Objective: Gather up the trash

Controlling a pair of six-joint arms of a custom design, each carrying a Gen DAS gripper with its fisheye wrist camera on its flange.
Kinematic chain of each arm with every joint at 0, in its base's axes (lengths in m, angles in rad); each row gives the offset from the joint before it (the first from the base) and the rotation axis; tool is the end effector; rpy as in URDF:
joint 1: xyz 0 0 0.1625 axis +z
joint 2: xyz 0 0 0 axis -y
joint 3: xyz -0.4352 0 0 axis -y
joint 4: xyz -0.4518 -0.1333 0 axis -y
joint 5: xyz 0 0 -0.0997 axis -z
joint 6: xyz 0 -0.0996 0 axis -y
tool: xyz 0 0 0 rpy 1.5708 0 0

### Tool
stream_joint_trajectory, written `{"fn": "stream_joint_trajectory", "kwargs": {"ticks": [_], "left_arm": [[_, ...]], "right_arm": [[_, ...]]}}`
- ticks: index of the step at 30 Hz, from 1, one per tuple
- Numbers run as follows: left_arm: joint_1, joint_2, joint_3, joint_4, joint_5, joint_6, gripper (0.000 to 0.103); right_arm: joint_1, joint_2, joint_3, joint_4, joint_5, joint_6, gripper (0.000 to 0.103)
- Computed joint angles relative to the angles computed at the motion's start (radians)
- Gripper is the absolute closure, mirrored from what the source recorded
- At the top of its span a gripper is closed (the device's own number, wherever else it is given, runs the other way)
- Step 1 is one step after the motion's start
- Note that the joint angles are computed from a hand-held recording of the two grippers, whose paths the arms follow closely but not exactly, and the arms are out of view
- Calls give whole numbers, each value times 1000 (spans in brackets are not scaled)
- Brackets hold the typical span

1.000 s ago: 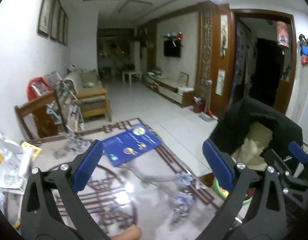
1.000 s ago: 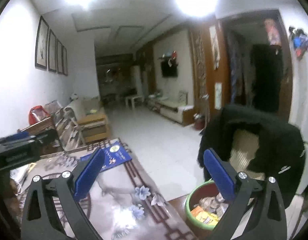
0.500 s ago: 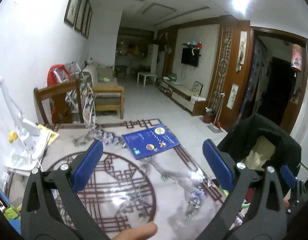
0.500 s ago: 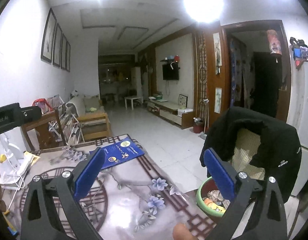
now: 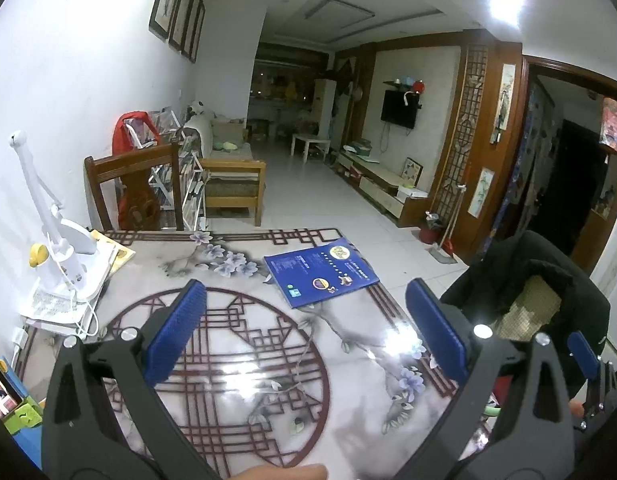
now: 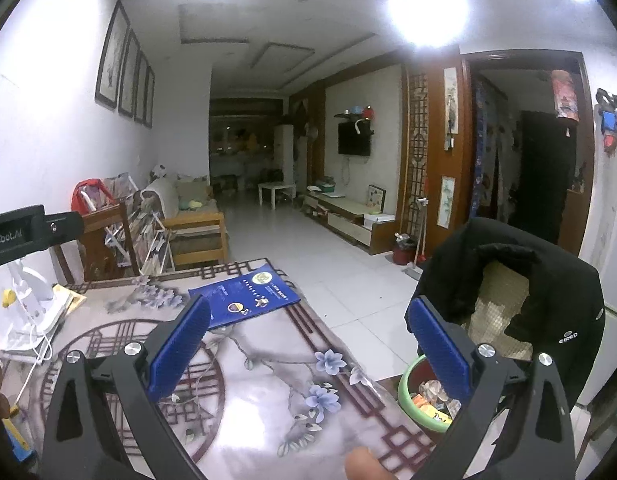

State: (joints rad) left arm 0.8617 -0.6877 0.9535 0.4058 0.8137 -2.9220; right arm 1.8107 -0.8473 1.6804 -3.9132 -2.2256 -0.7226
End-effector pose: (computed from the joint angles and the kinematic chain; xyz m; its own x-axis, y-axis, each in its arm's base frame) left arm -0.3462 -0.7133 0.1970 -0.7918 0.1665 -0.5876 0.5919 0.4467 -0.6709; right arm 0.2314 -0.6403 0.2490 -0.6766 0.2620 0.6882 -0.6160 0.3106 -0.7239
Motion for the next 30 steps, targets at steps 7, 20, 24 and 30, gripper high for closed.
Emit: {"fn": "stream_joint_trajectory", "kwargs": {"ticks": [7, 20, 24, 30], "left_arm": [[4, -4, 5, 3, -23, -15, 5], [17, 22, -44, 46, -41, -27, 5], [23, 34, -62, 63, -48, -36, 5], [35, 69, -117, 97, -63, -42, 5]], "right_arm": [[1, 8, -11, 39, 12, 3, 7], [-11, 23, -32, 124, 27, 34, 7], [-15, 33, -46, 159, 33, 40, 7], [-23, 51, -69, 212, 37, 54, 7]]}}
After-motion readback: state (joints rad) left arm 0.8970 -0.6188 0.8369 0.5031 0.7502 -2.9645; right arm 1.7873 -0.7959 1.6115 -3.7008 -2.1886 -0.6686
